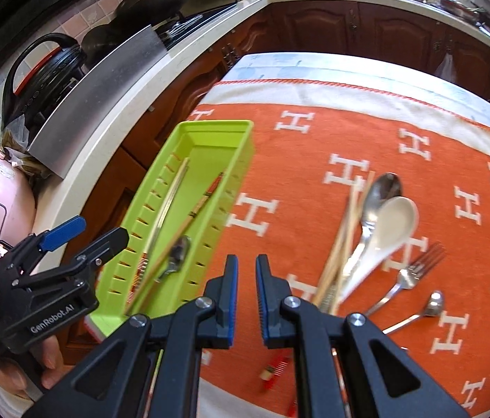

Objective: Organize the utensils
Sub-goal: 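Move both tools back over the utensil pile, then grasp a red-striped chopstick with the left tool while the right grasps a wooden chopstick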

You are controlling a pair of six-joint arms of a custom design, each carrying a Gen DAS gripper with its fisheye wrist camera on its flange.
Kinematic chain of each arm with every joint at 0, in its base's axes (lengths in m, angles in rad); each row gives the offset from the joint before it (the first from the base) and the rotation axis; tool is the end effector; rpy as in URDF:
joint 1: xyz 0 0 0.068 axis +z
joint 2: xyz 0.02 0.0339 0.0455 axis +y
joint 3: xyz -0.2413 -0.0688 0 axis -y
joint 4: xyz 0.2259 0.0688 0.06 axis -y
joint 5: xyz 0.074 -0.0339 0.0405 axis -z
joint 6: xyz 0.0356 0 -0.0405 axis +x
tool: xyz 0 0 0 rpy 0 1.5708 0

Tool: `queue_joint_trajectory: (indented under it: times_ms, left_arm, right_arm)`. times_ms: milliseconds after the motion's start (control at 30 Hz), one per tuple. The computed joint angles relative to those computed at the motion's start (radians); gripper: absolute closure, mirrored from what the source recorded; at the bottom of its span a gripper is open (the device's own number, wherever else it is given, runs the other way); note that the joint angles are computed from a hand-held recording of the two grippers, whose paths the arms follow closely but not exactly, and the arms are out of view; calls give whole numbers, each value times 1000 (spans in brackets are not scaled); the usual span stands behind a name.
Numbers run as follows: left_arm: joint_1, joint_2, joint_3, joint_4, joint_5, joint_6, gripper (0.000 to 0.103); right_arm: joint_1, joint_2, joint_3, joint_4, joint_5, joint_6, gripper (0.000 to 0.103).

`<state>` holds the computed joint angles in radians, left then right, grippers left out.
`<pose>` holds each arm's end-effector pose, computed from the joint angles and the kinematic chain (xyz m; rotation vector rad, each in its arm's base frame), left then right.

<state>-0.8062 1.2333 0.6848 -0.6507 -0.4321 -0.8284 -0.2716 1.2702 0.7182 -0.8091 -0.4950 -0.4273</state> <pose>0.1511 -0.1360 0.1755 -0.1349 2.5763 0.0337 0.1917 -0.0358 0.1736 -0.2843 2.7126 0.5491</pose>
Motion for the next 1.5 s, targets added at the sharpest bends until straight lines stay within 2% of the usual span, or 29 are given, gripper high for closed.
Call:
queue_joint_trajectory:
  times_ms: [267, 733, 800, 933, 1033, 1100, 1233, 1367, 1500]
  left_arm:
    - [-72, 114, 78, 45, 34, 1, 27]
    - [-119, 344, 206, 173, 156, 49, 27]
    - [-129, 393, 237, 191, 167, 62, 34]
    - [-137, 485, 295, 220, 219, 83, 40]
    - [-136, 555, 337, 244, 273, 93, 51]
    - [-134, 589, 354, 259, 298, 94, 62]
    - [-122, 651, 391, 281, 354, 89, 70]
    - [-127, 704, 434, 282, 371, 88, 87]
    - [-134, 733, 470, 273, 365, 95, 87]
  right_arm:
    - [-203, 36, 0, -19, -21, -175, 93]
    - [-439, 194, 47, -16, -61, -344, 93]
    - [-451, 220, 52, -9, -62, -353, 93]
    - [-463, 262, 62, 2, -68, -365, 93]
    - [-469, 282, 65, 13, -71, -365, 92]
    - [-479, 300, 73, 19, -72, -372, 92]
    - [-506, 342, 96, 34, -75, -379, 92]
    - [-533, 397, 131, 36, -78, -376, 92]
    - [-554, 440, 151, 43, -73, -378, 92]
